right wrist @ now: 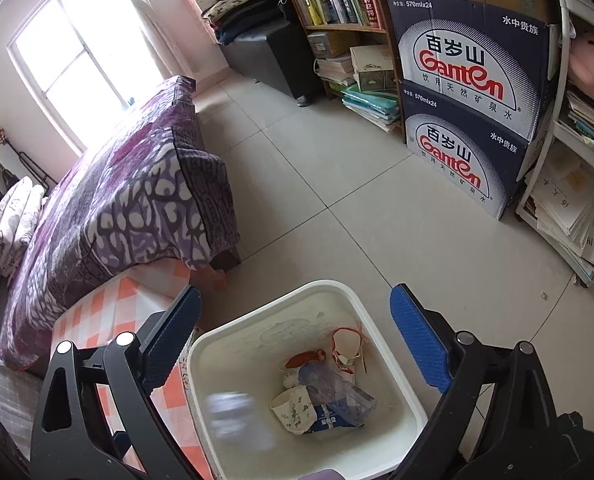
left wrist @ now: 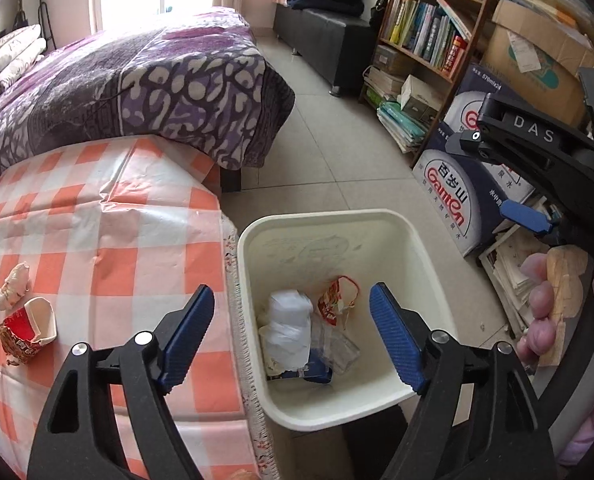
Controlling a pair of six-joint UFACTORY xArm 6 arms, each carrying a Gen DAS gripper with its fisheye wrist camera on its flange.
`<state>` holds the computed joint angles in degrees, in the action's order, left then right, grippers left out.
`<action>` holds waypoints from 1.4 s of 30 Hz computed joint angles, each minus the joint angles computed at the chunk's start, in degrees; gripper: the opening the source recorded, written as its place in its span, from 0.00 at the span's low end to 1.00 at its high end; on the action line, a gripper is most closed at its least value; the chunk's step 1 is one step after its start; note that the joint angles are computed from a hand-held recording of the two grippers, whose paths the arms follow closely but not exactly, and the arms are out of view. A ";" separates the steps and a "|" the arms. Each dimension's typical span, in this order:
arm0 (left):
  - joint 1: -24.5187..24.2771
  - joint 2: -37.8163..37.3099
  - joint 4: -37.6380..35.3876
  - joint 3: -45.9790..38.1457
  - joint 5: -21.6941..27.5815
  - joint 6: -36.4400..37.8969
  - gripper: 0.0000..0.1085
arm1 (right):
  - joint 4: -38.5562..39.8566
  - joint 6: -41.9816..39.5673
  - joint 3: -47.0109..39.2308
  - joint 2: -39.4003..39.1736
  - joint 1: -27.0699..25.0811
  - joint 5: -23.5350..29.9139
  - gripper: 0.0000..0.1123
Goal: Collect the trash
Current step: 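Grasp the red noodle box with the left tool, then grasp the white tissue wad with the right tool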
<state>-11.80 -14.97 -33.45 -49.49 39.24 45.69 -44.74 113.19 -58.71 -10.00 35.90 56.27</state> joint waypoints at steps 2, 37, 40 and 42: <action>0.81 0.35 1.95 0.08 -0.61 -0.10 0.72 | 0.90 -0.85 -0.16 0.65 -0.42 -1.39 0.82; 22.73 29.24 37.93 -23.52 -0.18 -1.46 0.40 | 12.57 -21.32 -27.62 27.62 3.10 -1.68 0.85; 25.75 30.61 26.96 -29.92 8.35 1.60 0.37 | 12.54 -25.17 -33.20 31.95 4.30 -0.05 0.85; 28.04 31.29 20.00 -34.62 14.02 2.22 0.37 | 13.17 -28.78 -37.71 35.22 5.01 1.41 0.85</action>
<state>16.24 16.32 -13.45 -84.11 53.26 47.90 -31.58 84.41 -96.42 25.22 40.92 57.69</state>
